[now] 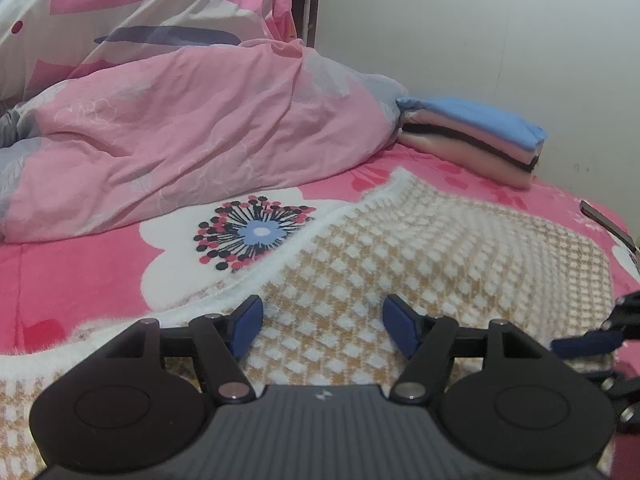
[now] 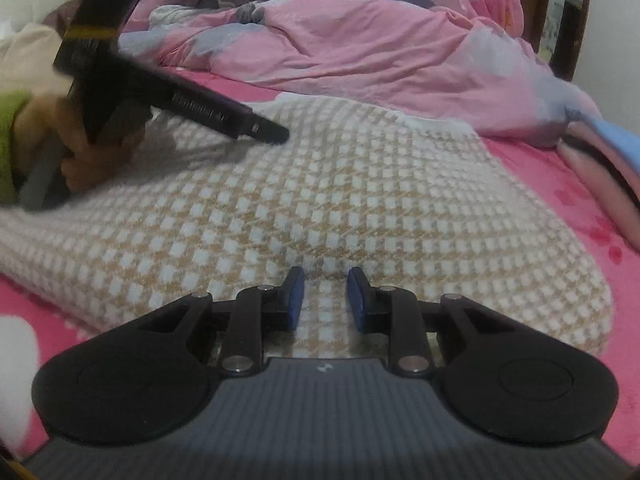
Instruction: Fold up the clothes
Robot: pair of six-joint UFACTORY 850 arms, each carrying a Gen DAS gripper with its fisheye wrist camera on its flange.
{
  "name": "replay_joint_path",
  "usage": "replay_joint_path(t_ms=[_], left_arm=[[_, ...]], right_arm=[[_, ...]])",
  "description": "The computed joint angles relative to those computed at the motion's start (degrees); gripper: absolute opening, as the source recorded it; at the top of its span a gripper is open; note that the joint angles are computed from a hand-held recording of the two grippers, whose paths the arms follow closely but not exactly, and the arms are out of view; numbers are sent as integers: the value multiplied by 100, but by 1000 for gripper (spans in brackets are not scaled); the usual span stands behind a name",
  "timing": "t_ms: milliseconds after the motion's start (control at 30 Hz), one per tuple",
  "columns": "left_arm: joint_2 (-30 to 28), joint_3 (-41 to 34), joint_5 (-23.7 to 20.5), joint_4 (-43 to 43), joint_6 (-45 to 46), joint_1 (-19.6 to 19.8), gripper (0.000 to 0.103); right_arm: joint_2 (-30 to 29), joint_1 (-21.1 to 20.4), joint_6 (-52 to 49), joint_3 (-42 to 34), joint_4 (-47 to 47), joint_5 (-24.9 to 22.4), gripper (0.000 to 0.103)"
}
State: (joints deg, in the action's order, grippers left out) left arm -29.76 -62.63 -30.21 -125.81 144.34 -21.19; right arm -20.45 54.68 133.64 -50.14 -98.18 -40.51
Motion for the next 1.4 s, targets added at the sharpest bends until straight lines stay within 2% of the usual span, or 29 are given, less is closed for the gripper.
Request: replay_joint_path(t_ms=[67,333,433,533,633,667,800,1000,1100,1200,1267,1400], left_arm=[[-4,-9,-13,66,-84,10,68],[2,-5,-7,64,-79,5,69],[-12,-19,-35,135,-178,18,69],[-17,-21,-51,145,-190,21,69],[-19,-22,-49,125,-164,18,69],[-23,-26,-49,131,-174,17,69],[-24,-22,-81,174,-229,24,69],[-28,-29,-97,220,-260,38,69],[-27,-29,-102,232,-265,41,69],[-27,-29,-107,245,-270,45,69],[-22,-20,-110,213,-233,47,69],[-46,-51,-117,265,-304,57,69]], right_arm=[[132,31,-271,8,272,-43,22],[180,-168,-515,229,369,117,20],[283,-47,-820,259,597,-507,19],[324,-265,-153,540,549,-299,19],[466,-334,786,868,-116,-173,19],[533,-334,732,863,-64,-200,17],[599,-365,795,949,148,-883,17],[736,-640,1835,1288,-322,-601,16],[722,-485,1694,1289,-232,-1147,17],[713,-761,2583,1552,-409,-801,15],[647,-746,2851,1626,-594,-896,15],[778,-572,2525,1580,-220,-1137,15]])
